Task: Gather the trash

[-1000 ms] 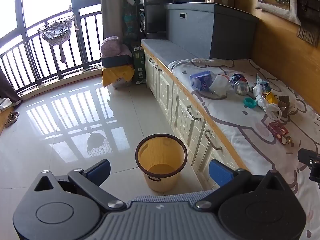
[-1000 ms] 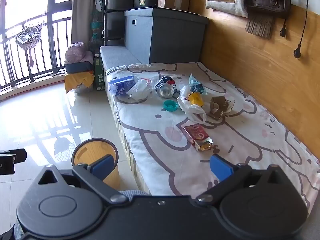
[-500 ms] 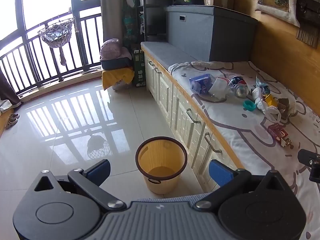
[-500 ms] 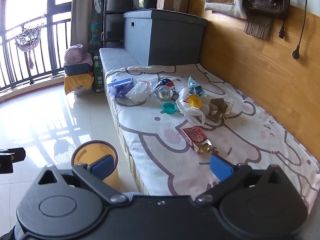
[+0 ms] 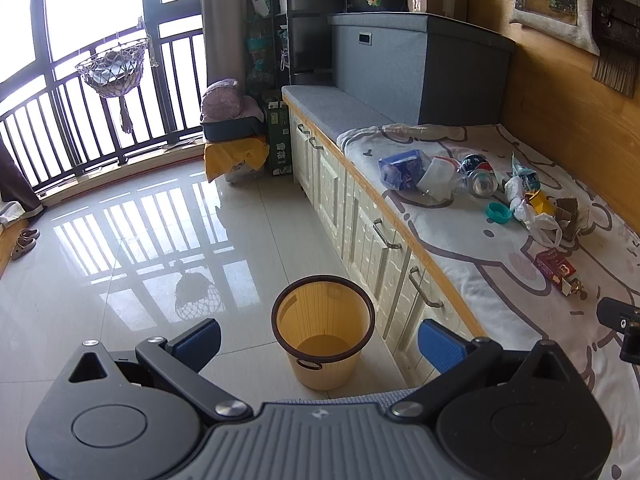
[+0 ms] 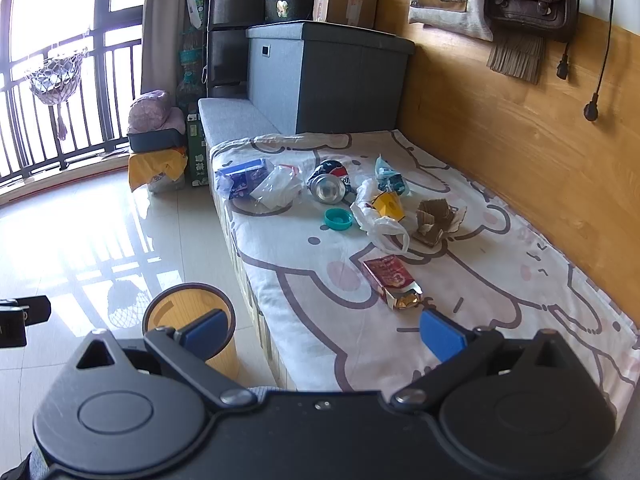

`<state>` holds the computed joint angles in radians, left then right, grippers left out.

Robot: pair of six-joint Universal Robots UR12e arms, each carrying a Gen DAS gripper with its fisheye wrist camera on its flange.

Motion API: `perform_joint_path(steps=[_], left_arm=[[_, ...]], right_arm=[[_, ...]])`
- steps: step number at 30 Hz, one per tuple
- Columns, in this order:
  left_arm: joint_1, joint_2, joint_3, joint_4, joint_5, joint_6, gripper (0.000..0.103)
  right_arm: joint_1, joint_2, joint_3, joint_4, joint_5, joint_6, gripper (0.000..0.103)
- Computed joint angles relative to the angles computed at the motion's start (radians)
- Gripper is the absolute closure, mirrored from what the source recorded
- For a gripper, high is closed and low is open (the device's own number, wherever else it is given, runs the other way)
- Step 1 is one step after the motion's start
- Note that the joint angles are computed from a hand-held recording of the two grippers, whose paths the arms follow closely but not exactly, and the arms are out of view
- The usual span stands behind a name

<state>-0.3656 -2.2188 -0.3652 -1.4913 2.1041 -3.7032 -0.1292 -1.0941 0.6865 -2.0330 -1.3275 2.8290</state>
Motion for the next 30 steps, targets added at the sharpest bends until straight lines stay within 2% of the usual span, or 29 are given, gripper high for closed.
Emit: perform_joint_path(steps=[30], left_arm=[[0.001, -0.013, 0.04, -0.019, 0.002, 0.007, 0.0]], right_arm=[[0.0, -0.004, 0.003, -0.003, 0.0, 0.001, 0.0]])
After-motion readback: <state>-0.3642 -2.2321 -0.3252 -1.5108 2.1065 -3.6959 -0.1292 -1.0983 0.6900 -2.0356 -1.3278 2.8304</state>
